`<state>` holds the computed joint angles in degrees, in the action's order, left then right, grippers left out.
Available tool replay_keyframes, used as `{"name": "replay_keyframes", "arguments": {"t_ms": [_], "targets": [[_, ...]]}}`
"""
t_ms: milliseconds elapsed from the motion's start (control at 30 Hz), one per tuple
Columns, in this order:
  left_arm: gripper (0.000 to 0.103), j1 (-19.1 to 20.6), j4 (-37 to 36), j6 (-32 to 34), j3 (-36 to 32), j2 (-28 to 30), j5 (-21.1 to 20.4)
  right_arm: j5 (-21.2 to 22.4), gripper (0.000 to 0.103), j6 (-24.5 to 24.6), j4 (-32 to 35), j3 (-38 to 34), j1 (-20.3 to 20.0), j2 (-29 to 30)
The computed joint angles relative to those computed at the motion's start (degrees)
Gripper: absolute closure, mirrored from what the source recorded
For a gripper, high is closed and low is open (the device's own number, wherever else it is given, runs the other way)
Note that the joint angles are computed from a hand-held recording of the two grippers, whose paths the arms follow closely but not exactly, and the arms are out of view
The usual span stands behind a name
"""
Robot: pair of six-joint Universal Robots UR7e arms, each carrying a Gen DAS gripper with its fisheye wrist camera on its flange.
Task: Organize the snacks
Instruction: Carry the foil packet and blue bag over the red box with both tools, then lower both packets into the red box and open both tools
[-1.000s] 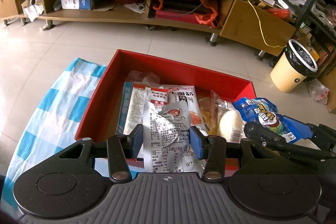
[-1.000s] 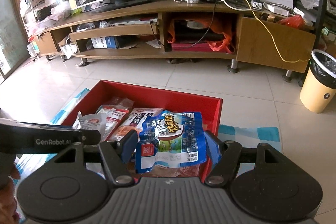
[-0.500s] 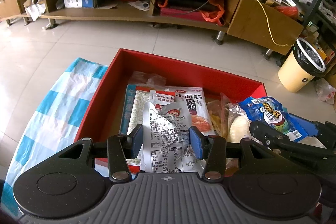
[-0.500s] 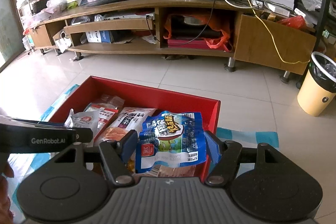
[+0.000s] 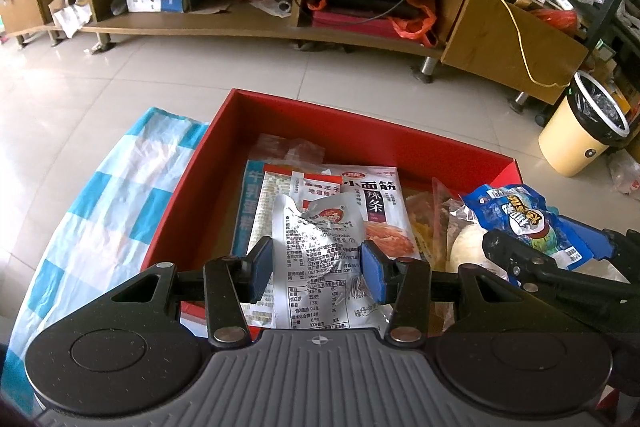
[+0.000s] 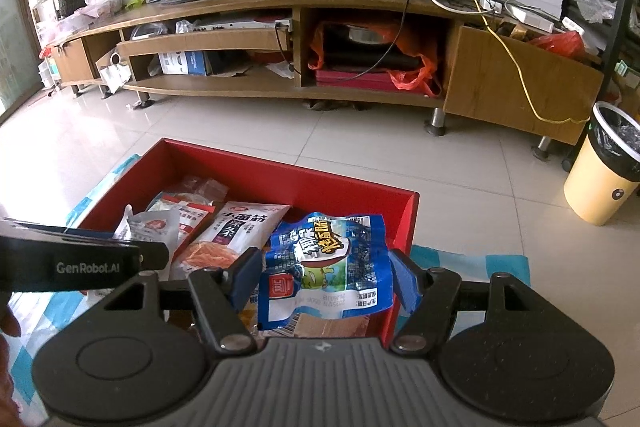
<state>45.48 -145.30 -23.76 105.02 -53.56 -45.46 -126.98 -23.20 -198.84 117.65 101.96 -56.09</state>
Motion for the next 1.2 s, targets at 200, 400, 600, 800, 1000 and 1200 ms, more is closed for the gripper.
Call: {"name": "replay_keyframes", "arguments": {"t_ms": [200,400,600,800,1000,1200], "targets": [[0.049,0.2,0.4,-0.4,-0.3,0.4,0.7,-0.4,0.035,-0.7,-0.3,-0.7,0.0,0.9],[0.037,0.1,-0.3,-0.3,0.0,0.6,1.9,-0.7,0.035,-0.5,0.0,-1.4,-0.1,1.5],[0.032,-0.2,-1.2,0.0,0.3,0.4,2.4,-0.5,0.035,0.0,0.1,-2.0,-0.3,1.8],[0.028,-0.6,-2.0,0.6,0.6,0.2,2.9,-0.6,0.033,-0.1,-0.3,-2.5,-0.3,2.3],[0.027,-0.9,-2.4,0.8,1.1,0.0,4.1,0.4,0.030,-1.2,-1.4,-2.5,-0.2,2.8],[0.026,-1.4,-2.6,0.9,1.9,-0.9,5.4,0.5,0.030,-1.3,-3.1,-2.1,0.1,2.5]]}}
